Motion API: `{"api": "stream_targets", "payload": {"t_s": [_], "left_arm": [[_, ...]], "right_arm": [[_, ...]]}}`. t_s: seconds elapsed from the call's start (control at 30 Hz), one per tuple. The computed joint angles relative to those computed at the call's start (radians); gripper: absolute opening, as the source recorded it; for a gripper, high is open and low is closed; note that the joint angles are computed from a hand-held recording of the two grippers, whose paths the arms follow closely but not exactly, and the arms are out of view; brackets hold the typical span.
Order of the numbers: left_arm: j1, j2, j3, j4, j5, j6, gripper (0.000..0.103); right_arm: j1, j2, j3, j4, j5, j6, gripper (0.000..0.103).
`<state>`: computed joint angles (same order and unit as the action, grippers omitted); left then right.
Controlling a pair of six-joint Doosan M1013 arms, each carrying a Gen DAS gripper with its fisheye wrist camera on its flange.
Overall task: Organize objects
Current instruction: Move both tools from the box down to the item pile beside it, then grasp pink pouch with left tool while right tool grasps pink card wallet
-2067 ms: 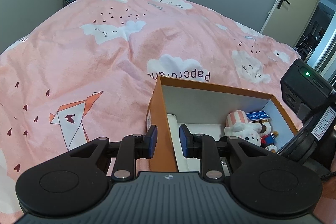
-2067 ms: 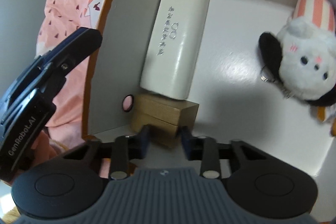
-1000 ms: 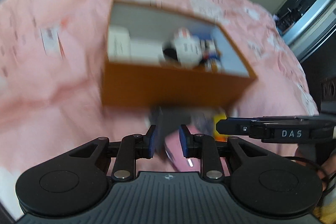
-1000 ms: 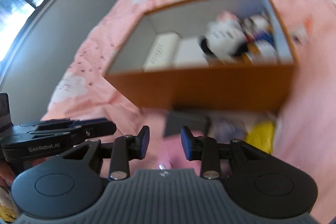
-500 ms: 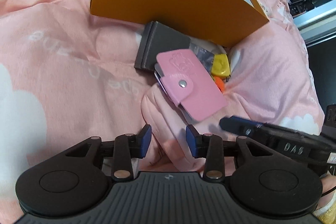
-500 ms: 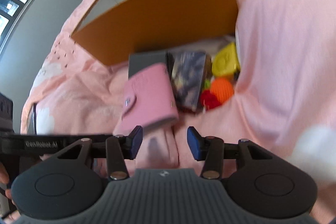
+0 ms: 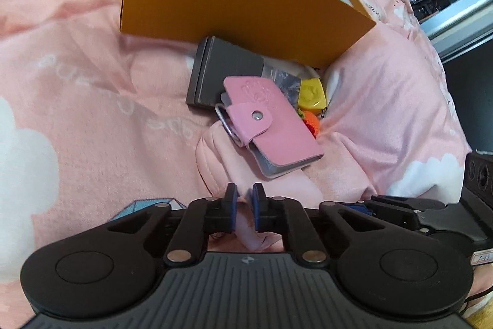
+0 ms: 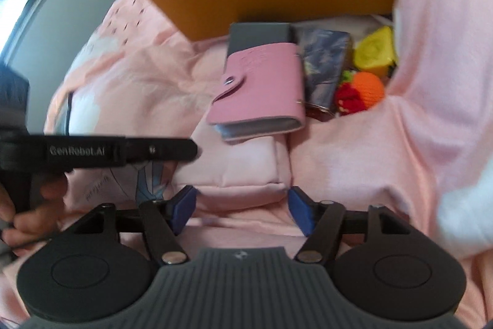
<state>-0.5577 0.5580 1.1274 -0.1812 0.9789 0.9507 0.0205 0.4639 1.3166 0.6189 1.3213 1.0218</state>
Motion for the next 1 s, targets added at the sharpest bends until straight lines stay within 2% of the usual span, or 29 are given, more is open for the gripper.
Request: {"api": "stream_targets", "payload": {"t_s": [0.07,0.13,0.2,0.27,0.3,0.43,0.5,0.63,0.7,0.73,0.87,0.97,1.0], "left_arm": [[-0.007,-0.007,0.004,0.033,-0.008,-0.006,0.002],[-0.008,-0.014,0.012,0.054,-0.016,-0.014,0.002],[-0.012,-0.022,0.018,0.086,-0.023,-0.022,0.002],[-0.014,-0.04,0.037,0.119,-0.054,-0.024,0.005],[-0.015,-0.048,0.047,0.132,-0.07,-0.023,0.007],[-0.021,-0.079,0.076,0.194,-0.109,-0.028,0.009],[-0.02,-0.09,0.091,0.197,-0.126,-0.017,0.021],[-0.019,-0.102,0.11,0.202,-0.161,0.012,0.031],[-0.022,-0.104,0.114,0.212,-0.18,0.033,0.045],[-0.022,-0.104,0.117,0.211,-0.183,0.048,0.047],[-0.025,-0.07,0.079,0.251,-0.131,0.047,0.048],[-0.019,-0.05,0.068,0.262,-0.147,0.032,0.048],[-0.017,-0.044,0.064,0.272,-0.15,0.013,0.045]], "right_arm": [[0.013,-0.003,0.004,-0.029,-0.014,-0.025,0.069],[0.024,-0.008,0.011,-0.055,-0.038,-0.036,0.06],[0.031,-0.015,0.014,-0.079,-0.06,-0.037,0.034],[0.032,-0.022,0.021,-0.077,-0.078,-0.045,0.02],[0.031,-0.028,0.026,-0.069,-0.088,-0.054,0.017],[0.038,-0.054,0.04,-0.043,-0.159,-0.105,0.012],[0.044,-0.06,0.038,-0.03,-0.199,-0.118,0.011],[0.056,-0.052,0.018,0.016,-0.253,-0.13,0.011],[0.066,-0.042,0.005,0.027,-0.279,-0.13,0.011],[0.071,-0.037,-0.002,0.03,-0.291,-0.128,0.011],[0.084,-0.019,-0.022,0.055,-0.332,-0.127,0.011],[0.089,-0.009,-0.028,0.076,-0.355,-0.119,0.012],[0.088,-0.009,-0.028,0.077,-0.365,-0.114,0.016]]}}
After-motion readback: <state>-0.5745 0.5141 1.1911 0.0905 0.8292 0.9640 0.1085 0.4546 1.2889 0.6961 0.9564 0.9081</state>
